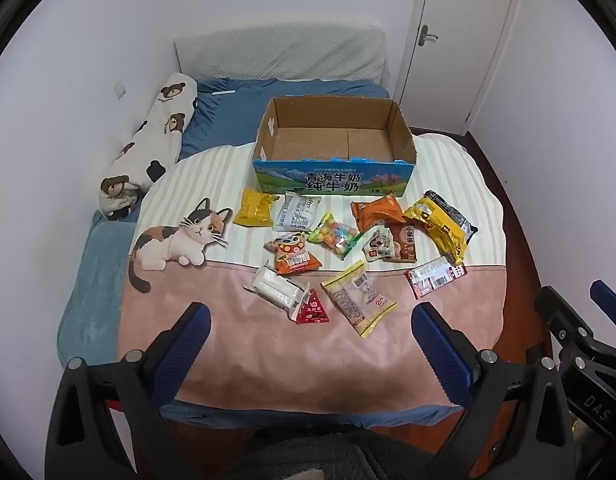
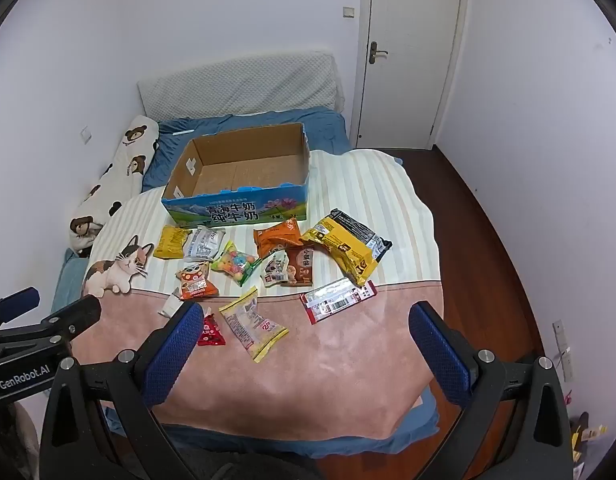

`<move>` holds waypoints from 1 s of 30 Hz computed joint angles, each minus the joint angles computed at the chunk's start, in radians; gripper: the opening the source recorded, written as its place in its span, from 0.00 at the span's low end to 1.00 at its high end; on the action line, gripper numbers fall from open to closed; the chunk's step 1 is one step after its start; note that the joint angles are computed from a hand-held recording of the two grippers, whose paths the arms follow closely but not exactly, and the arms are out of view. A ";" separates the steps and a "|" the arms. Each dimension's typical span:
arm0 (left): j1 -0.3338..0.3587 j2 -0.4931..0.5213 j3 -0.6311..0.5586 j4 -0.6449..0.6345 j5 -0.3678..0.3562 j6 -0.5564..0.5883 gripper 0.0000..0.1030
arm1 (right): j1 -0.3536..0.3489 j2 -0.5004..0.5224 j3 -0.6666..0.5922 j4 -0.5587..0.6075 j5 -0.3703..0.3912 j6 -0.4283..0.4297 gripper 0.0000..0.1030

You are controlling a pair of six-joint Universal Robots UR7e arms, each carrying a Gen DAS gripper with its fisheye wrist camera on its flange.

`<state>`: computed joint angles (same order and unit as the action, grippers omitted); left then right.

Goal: Organize snacks

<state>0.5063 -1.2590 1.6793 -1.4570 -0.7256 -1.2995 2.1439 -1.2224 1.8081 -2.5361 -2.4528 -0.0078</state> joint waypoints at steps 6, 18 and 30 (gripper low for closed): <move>0.003 0.003 0.000 0.000 0.005 0.002 1.00 | 0.001 -0.004 -0.006 0.026 0.001 0.012 1.00; -0.002 0.015 -0.010 0.008 0.005 -0.007 1.00 | -0.001 -0.013 -0.013 0.061 0.018 0.035 1.00; -0.013 -0.014 0.017 0.013 0.007 -0.024 1.00 | 0.012 -0.017 0.002 0.058 0.013 0.046 1.00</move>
<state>0.4931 -1.2727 1.6967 -1.4441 -0.7187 -1.3230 2.1559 -1.2395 1.8096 -2.4778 -2.4403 0.0383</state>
